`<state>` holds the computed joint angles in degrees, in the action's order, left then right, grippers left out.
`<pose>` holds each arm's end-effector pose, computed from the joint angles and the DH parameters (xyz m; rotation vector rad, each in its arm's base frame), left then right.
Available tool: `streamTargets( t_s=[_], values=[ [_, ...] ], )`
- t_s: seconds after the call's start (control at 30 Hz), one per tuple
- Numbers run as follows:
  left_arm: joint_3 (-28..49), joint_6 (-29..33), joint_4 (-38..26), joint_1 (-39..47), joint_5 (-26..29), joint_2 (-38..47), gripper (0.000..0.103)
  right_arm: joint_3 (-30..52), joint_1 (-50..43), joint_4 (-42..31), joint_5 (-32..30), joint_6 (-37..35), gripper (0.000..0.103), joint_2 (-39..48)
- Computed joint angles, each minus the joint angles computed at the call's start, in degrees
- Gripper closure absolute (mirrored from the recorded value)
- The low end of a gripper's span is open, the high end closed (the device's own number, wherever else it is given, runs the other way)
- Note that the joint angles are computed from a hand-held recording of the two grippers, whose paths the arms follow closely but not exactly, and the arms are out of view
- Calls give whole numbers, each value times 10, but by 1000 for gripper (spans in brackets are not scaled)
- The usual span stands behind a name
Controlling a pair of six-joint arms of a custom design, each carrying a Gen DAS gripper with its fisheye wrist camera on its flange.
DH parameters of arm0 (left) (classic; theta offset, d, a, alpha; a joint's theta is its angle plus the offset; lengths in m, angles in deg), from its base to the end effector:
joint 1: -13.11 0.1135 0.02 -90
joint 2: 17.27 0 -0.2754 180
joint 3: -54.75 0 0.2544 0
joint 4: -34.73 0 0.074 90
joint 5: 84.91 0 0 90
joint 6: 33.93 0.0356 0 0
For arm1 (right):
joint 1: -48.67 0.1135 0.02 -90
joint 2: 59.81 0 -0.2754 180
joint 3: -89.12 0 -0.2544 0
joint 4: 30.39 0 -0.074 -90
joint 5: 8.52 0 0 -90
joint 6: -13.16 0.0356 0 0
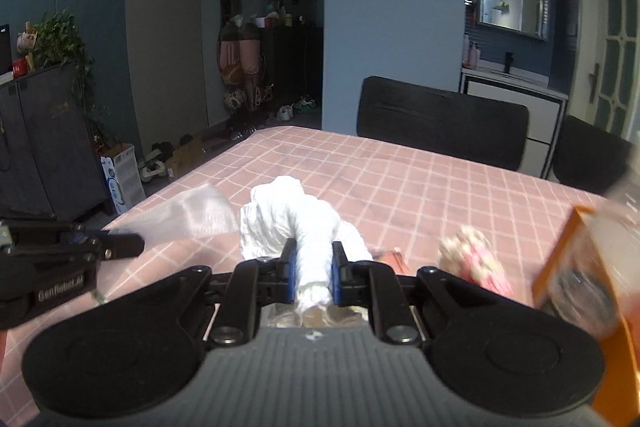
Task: Organize soft objects
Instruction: 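Carry the mesh bag and tissue into the orange box and open both tools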
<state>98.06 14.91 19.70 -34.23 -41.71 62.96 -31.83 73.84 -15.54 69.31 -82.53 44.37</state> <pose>0.1799 -0.1569 0.1546 -0.2016 2.1342 0.1471 0.3234 0.1603 0.1454 -0.6862 2.0005 0.4268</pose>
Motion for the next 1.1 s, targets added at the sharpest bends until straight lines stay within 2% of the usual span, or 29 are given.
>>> streamTargets(
  t_s=[0.27,0.43,0.57,0.7,0.83,0.97,1.1],
  values=[
    [24,-30,-28,-96,-25,-4,102,-125,-76,-5,-46,-7,89,-115],
    [54,-6,7,-151,-26,20,102,-178,-168,-54,-103,-25,89,-209],
    [86,49,64,-181,-16,48,102,-193,-274,-111,-165,-41,89,-283],
    [133,119,123,-199,9,90,102,-168,-368,-189,-203,-73,89,-322],
    [215,194,145,-204,26,157,102,-107,-426,-280,-217,-111,89,-325],
    [333,257,118,-203,29,241,102,-56,-458,-315,-202,-141,89,-296],
    [487,312,40,-196,7,347,102,0,-459,-299,-152,-137,89,-223]
  ],
)
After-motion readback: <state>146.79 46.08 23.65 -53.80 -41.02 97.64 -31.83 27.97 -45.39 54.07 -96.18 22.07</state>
